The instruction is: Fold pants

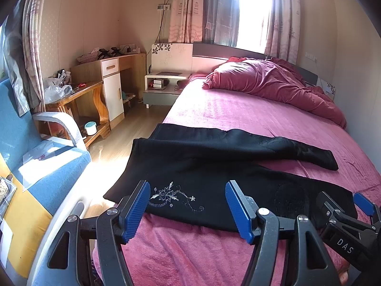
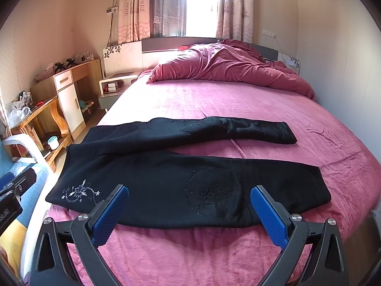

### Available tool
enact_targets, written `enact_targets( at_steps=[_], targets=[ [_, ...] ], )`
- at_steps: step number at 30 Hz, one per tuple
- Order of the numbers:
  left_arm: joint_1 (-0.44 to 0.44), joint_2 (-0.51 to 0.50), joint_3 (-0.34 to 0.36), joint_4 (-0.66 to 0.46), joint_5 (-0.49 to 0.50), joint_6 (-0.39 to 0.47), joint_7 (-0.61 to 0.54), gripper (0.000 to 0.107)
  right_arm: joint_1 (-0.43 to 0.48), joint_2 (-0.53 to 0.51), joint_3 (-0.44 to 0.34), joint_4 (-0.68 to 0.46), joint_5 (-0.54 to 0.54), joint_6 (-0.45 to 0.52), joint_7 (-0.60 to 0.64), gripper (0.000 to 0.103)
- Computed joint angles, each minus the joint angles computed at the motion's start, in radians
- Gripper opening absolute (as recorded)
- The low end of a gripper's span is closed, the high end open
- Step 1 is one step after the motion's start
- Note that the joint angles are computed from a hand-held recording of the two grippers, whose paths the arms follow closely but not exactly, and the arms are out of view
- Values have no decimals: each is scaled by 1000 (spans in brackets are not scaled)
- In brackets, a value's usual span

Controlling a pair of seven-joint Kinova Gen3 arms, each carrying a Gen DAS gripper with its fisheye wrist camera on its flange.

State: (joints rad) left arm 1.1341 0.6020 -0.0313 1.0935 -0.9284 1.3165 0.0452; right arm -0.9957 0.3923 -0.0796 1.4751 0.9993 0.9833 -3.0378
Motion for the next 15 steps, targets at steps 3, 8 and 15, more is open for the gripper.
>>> enact_targets(
  at_steps=[3, 8, 15],
  targets=[
    [0, 2, 0, -3, 2, 1, 0, 67, 3, 1, 0, 1, -5, -2, 2, 103],
    [-9, 4, 4, -3, 16, -4, -3, 67, 12, 3, 0, 5, -21, -8, 9, 103],
    [-16, 12, 3, -11, 35, -9, -19, 67, 23, 3, 3, 13, -39, -25, 16, 103]
  ],
)
